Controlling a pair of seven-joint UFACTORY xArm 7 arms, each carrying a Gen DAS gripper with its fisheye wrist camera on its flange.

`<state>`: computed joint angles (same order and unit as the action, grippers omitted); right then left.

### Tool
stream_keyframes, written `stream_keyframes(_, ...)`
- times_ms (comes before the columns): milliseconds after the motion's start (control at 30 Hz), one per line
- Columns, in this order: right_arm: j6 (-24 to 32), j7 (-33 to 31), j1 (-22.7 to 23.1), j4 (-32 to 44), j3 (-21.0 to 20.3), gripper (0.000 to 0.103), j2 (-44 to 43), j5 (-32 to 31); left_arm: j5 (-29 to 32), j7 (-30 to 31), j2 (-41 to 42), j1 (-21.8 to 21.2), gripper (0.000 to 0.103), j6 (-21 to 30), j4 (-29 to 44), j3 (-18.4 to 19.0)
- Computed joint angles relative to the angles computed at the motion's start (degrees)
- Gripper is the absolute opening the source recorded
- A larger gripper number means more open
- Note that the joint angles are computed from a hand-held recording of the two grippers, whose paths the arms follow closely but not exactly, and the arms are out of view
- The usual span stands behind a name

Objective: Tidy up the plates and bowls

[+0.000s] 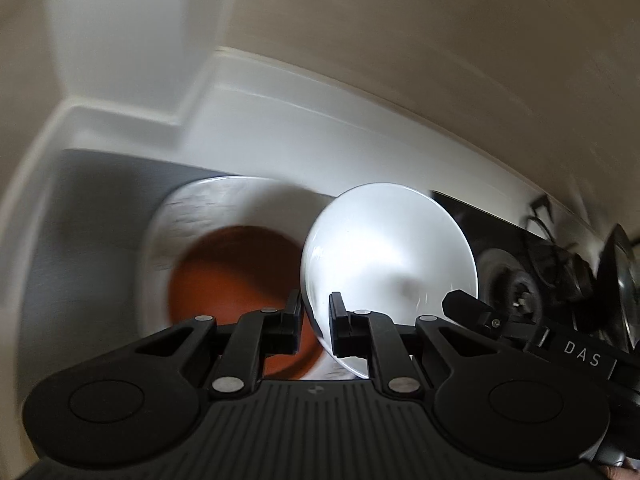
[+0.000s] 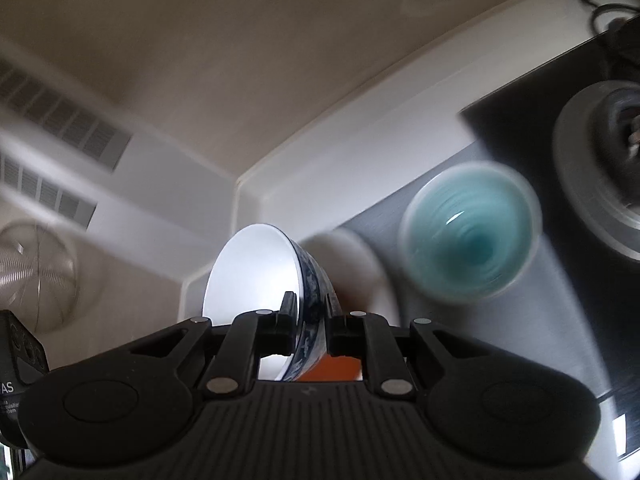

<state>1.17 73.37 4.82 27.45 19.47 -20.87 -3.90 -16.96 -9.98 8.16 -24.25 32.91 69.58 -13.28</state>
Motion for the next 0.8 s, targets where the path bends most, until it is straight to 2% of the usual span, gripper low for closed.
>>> stream_keyframes(200, 1.20, -0.64, -2.90, -5.31, -1.94, 0.015, -7.04, -0.16, -1.23, 0.44, 6.58, -1.80, 0.014, 0.75, 7.33, -1.77)
stream_keyframes(333, 0.00, -1.23, -3.77, -8.97, -3.46, 0.015, -9.27, 1.11, 2.78, -0.67, 10.26, -4.23, 0.014, 1.61, 11.79, -1.71)
stream_keyframes(467, -1.50, -1.57, -3.38, -12.11, -5.52, 0.015, -9.78, 3.49, 3.11, -0.29, 14.61, -4.98, 0.014, 3.56, 16.23, -2.33)
stream_keyframes(567, -1.94, -2.09, -4.97, -12.71, -4.47, 0.015, -9.25, 3.82, 3.70, -0.20, 17.47, -5.72, 0.014, 4.64, 19.22, -2.23)
stream_keyframes(800, -4.86, -3.29, -4.62, -14.21, -5.12, 0.014, -5.84, 5.67, 7.71, -2.28, 21.65, -8.21, 0.014, 8.06, 24.08, -0.92)
